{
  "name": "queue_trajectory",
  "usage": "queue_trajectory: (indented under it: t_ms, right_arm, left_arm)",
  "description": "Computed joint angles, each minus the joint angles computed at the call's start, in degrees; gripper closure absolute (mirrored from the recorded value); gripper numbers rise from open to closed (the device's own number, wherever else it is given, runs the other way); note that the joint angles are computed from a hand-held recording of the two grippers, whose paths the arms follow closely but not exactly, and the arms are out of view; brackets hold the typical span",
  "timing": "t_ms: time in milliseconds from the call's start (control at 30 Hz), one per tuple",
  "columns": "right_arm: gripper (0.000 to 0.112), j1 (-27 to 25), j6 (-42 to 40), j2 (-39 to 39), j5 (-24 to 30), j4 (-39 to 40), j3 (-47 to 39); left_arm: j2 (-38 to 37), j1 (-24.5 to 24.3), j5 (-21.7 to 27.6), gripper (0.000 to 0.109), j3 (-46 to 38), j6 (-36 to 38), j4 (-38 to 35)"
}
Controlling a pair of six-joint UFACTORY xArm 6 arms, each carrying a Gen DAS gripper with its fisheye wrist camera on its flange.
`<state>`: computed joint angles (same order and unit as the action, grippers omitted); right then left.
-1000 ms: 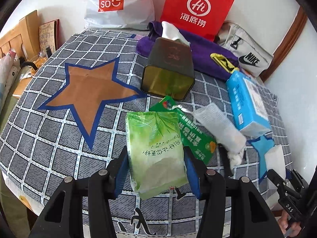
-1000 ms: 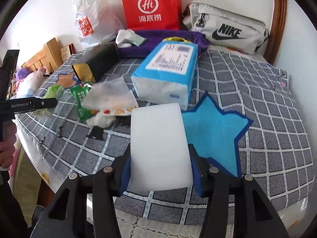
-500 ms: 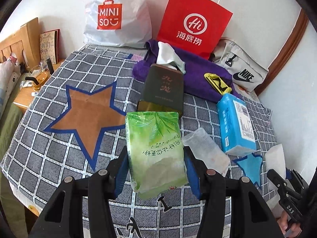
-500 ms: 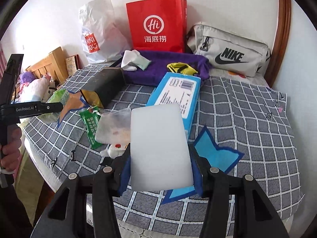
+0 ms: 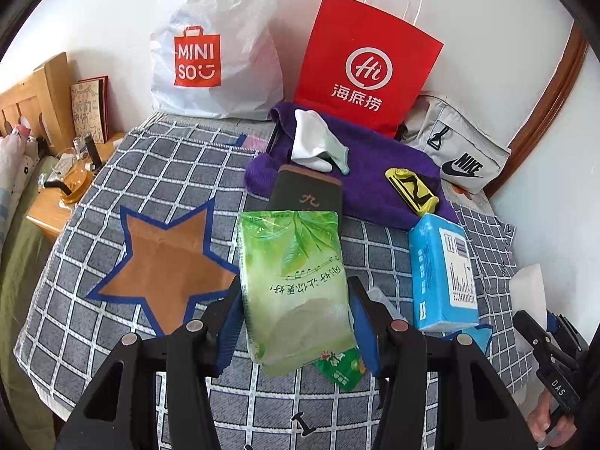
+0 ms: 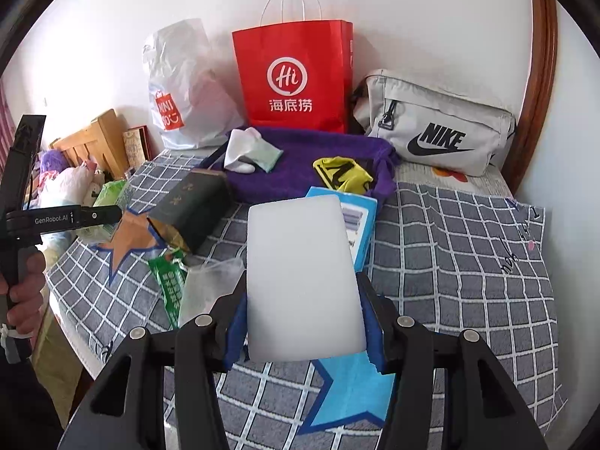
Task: Organize soft objects
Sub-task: 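Carry the green tissue pack with the left tool while the right tool carries the sponge toward the purple towel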
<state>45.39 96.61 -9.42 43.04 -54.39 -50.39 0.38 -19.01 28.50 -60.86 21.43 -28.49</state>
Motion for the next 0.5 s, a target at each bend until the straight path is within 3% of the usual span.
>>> queue_trajectory:
  t_ms: [200,500]
  right_arm:
    - [0.061,-2.9,-1.9,0.7,-1.0,1.2,-1.4]
    - [0.061,-8.8,-4.0,3.5,-6.8,0.1,-3.5]
  left_arm:
    - [2.4,-0.5,0.7,0.058,-3.7,-0.8,0.7]
    - [7.3,-1.3,1.6,0.058,-9.5,-2.2,1.7]
